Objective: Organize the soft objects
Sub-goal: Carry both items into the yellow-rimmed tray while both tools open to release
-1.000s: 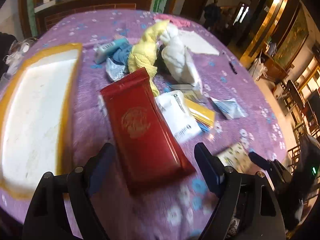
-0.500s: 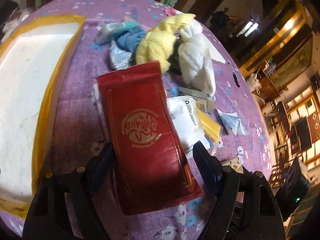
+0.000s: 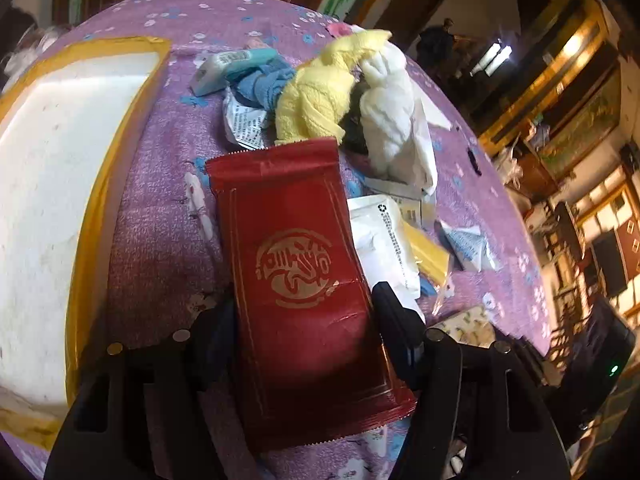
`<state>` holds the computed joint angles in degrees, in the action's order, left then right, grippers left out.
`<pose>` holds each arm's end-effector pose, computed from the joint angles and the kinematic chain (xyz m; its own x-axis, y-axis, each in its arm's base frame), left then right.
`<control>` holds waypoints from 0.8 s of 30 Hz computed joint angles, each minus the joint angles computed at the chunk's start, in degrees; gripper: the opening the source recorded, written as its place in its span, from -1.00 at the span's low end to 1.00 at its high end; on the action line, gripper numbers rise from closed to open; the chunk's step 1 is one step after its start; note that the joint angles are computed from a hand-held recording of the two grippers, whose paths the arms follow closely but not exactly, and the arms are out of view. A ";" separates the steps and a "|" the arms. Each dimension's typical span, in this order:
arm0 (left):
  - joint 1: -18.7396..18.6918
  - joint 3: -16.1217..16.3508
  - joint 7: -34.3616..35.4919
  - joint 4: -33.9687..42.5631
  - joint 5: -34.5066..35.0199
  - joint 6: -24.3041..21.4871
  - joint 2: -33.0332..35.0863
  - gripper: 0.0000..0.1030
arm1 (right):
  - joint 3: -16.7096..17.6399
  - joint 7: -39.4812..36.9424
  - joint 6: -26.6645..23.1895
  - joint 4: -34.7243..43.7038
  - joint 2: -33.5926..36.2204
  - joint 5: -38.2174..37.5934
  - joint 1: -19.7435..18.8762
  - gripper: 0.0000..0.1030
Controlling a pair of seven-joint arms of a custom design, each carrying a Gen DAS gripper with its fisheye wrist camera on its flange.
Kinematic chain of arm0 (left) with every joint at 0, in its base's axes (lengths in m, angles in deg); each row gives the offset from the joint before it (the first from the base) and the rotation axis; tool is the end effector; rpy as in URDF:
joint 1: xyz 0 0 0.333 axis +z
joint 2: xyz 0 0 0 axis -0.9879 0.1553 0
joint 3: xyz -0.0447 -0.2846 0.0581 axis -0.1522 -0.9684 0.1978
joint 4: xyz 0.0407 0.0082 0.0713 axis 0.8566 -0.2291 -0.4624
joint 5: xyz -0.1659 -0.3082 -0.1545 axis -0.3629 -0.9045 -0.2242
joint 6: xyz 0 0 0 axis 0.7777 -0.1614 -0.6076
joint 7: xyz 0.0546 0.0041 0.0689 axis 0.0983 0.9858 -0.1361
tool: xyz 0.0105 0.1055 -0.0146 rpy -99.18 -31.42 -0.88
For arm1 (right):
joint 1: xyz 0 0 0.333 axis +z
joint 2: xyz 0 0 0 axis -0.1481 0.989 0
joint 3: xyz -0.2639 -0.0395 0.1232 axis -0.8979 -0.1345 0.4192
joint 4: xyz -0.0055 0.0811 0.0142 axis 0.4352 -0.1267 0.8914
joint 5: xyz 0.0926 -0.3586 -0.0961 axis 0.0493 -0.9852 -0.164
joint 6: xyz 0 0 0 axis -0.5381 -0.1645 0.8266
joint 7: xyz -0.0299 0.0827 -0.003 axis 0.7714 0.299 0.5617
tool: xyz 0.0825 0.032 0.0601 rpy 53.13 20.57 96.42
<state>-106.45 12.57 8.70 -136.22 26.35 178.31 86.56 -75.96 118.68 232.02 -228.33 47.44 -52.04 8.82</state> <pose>0.4724 -0.4105 0.4848 0.0450 -0.9211 0.3866 -0.8571 -0.2344 -0.4587 0.4574 0.1657 0.4881 0.2125 -0.9664 -0.1447 -0.7669 -0.0732 -0.6376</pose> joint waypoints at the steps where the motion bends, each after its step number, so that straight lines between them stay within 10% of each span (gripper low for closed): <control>1: -0.01 -0.03 0.05 0.19 -0.04 0.22 -0.01 0.15 | 0.68 1.01 -0.12 -0.33 -0.46 -0.70 -0.48 0.41; 6: -1.09 -0.20 0.36 -0.47 6.24 0.51 -2.03 0.15 | 1.63 3.77 -0.23 -0.48 -1.42 -3.07 -1.59 0.41; 12: 1.31 -1.06 4.55 -8.12 -3.25 9.70 -6.56 0.12 | 2.14 5.64 -0.09 0.26 -3.57 -4.51 -1.60 0.40; 16: 3.16 -1.51 0.14 -12.28 0.84 11.83 -12.55 0.12 | -1.54 0.13 0.94 1.34 -3.48 1.43 4.42 0.40; 24: 10.43 -4.04 -8.04 -21.22 7.93 0.62 -28.04 0.12 | -4.80 -19.61 2.13 9.95 3.12 17.95 16.64 0.41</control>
